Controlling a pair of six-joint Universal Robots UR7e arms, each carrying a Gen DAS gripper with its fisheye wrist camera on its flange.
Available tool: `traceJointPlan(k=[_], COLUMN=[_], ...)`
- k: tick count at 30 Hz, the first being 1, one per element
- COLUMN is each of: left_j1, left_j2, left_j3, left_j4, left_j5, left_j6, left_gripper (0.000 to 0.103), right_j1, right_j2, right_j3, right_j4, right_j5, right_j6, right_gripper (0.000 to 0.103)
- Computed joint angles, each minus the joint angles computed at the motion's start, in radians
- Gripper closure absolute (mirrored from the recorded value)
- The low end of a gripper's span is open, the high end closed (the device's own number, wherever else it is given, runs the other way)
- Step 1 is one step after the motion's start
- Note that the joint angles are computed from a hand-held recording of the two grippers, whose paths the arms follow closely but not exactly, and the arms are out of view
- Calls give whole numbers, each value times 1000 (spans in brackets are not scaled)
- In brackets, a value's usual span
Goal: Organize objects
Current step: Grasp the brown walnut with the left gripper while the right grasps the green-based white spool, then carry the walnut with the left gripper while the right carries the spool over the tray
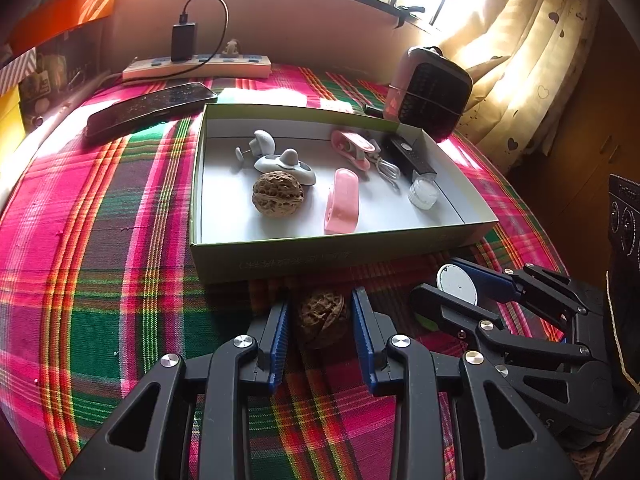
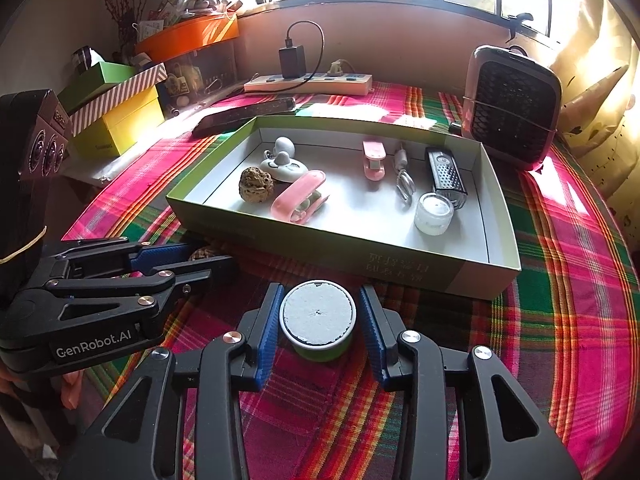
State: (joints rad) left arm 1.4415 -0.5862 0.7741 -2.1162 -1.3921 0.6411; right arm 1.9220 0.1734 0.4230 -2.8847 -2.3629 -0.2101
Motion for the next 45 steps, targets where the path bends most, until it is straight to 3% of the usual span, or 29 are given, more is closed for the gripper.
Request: traceJointPlan(k=[23,45], left_j1=[-2,-12], left_j2=[-2,-45], left_j3=[4,64], left_j4=[-1,-56], left_j5=[5,3], left_j6=[3,45], left_gripper=[75,75], right_j1=[0,9], right_j2=[-4,-67], right_j3=[9,115], right_j4=[-16,-108], right_j5=[-3,21], right_j6=[1,-3], right_gripper=[68,68])
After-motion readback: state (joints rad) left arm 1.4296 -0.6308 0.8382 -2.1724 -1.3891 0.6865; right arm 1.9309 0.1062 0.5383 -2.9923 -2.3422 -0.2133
